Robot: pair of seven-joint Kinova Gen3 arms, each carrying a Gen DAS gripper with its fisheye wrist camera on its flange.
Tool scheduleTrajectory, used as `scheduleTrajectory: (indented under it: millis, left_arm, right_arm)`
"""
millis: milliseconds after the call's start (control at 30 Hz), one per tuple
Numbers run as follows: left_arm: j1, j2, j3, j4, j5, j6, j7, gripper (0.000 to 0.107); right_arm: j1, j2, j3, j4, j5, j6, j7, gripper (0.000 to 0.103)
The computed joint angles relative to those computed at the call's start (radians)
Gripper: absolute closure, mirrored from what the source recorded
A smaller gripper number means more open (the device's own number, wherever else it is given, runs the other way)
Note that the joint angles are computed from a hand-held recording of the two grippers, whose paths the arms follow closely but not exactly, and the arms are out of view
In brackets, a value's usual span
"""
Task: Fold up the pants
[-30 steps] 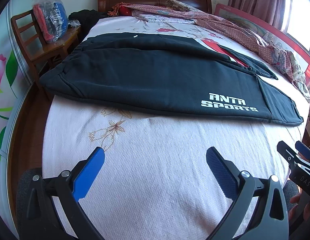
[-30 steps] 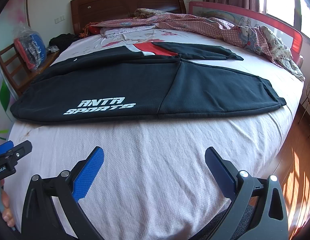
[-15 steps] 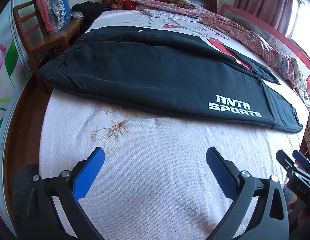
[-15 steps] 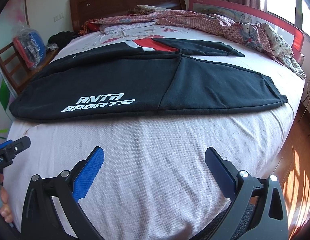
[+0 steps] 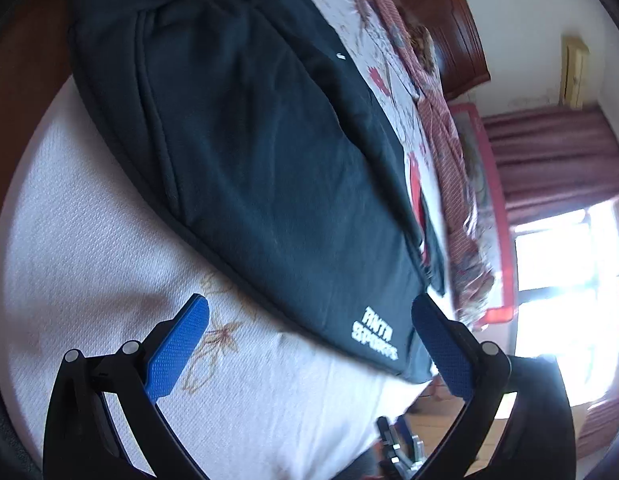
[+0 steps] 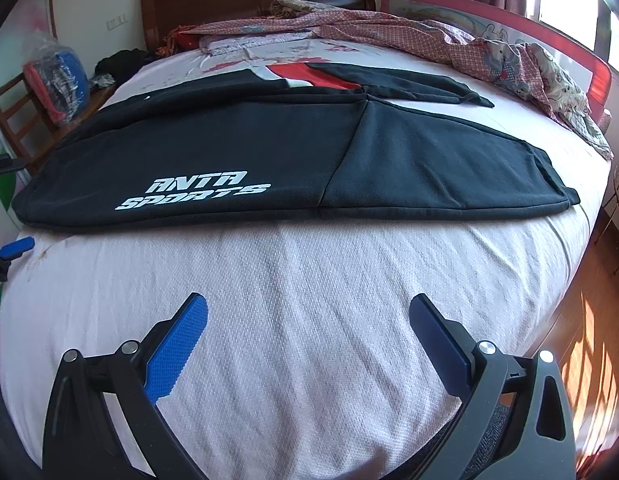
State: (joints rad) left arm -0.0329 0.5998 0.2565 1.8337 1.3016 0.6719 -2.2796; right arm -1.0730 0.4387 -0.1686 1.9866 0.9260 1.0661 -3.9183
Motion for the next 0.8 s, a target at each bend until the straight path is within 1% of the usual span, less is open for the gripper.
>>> scheduleTrajectory:
  millis: [33,100,167,233,267,300,333,367,400,433,467,500,533,567,600,633,700,733,800]
  left_arm:
    - [-0.016,0.027,0.002,-0.009,0.019,0.024,0.023,0.006]
    - [-0.021,0.076,-0.022,-0.014,0.086,0.068,0.026,0.006]
    - [0.018,0.097,-0.09,-0.007,0.168,0.112,0.016,0.006]
    - [0.043,0.103,-0.121,-0.013,0.203,0.122,0.02,0.006]
    - [0.042,0.111,-0.112,-0.015,0.215,0.112,0.019,0.006]
    - [0.027,0.121,-0.084,-0.024,0.214,0.1,0.034,0.006]
    - [0.003,0.127,-0.041,-0.039,0.199,0.079,0.065,0.006]
    - [-0.005,0.133,-0.017,-0.051,0.192,0.06,0.083,0.006]
    - [0.001,0.138,-0.011,-0.063,0.189,0.048,0.099,0.006]
    - [0.013,0.139,-0.019,-0.081,0.175,0.048,0.133,0.006]
    - [0.04,0.139,-0.044,-0.099,0.158,0.054,0.173,0.006]
    - [0.077,0.14,-0.088,-0.123,0.143,0.075,0.214,0.006]
    - [0.095,0.141,-0.127,-0.153,0.127,0.111,0.238,0.006]
    - [0.112,0.145,-0.152,-0.165,0.128,0.132,0.246,0.006]
    - [0.118,0.149,-0.157,-0.168,0.141,0.138,0.238,0.006]
    - [0.106,0.149,-0.146,-0.159,0.159,0.139,0.214,0.006]
    - [0.054,0.138,-0.094,-0.096,0.224,0.112,0.133,0.006]
    - [0.047,0.133,-0.076,-0.076,0.265,0.089,0.092,0.006]
    - [0.08,0.128,-0.093,-0.066,0.307,0.068,0.061,0.007]
  right_arm:
    - [0.002,0.002,-0.001,-0.003,-0.002,0.0,0.006,0.003]
    - [0.003,0.005,-0.001,-0.007,-0.004,0.0,0.017,0.003]
    - [0.003,0.006,0.0,-0.011,-0.008,0.001,0.025,0.003]
    - [0.003,0.006,0.001,-0.012,-0.009,0.0,0.029,0.003]
    - [0.004,0.005,0.001,-0.011,-0.01,-0.002,0.031,0.003]
    - [0.005,0.006,0.001,-0.012,-0.012,-0.004,0.035,0.003]
    - [0.006,0.007,0.002,-0.013,-0.014,-0.005,0.041,0.003]
    - [0.007,0.008,0.002,-0.016,-0.015,-0.005,0.046,0.003]
    - [0.006,0.008,0.003,-0.018,-0.015,-0.004,0.051,0.003]
    - [0.004,0.009,0.003,-0.02,-0.015,-0.002,0.053,0.003]
    - [0.002,0.01,0.004,-0.022,-0.015,0.0,0.056,0.003]
    - [0.001,0.01,0.005,-0.021,-0.015,0.0,0.057,0.003]
    - [0.002,0.01,0.005,-0.022,-0.017,-0.001,0.06,0.003]
    - [0.002,0.011,0.005,-0.022,-0.018,-0.001,0.061,0.003]
    - [0.003,0.01,0.006,-0.021,-0.019,-0.003,0.061,0.003]
    - [0.003,0.01,0.007,-0.021,-0.019,-0.004,0.061,0.003]
    - [0.005,0.01,0.007,-0.021,-0.02,-0.008,0.064,0.003]
    - [0.005,0.011,0.007,-0.022,-0.02,-0.01,0.067,0.003]
    - [0.005,0.014,0.008,-0.028,-0.022,-0.008,0.078,0.003]
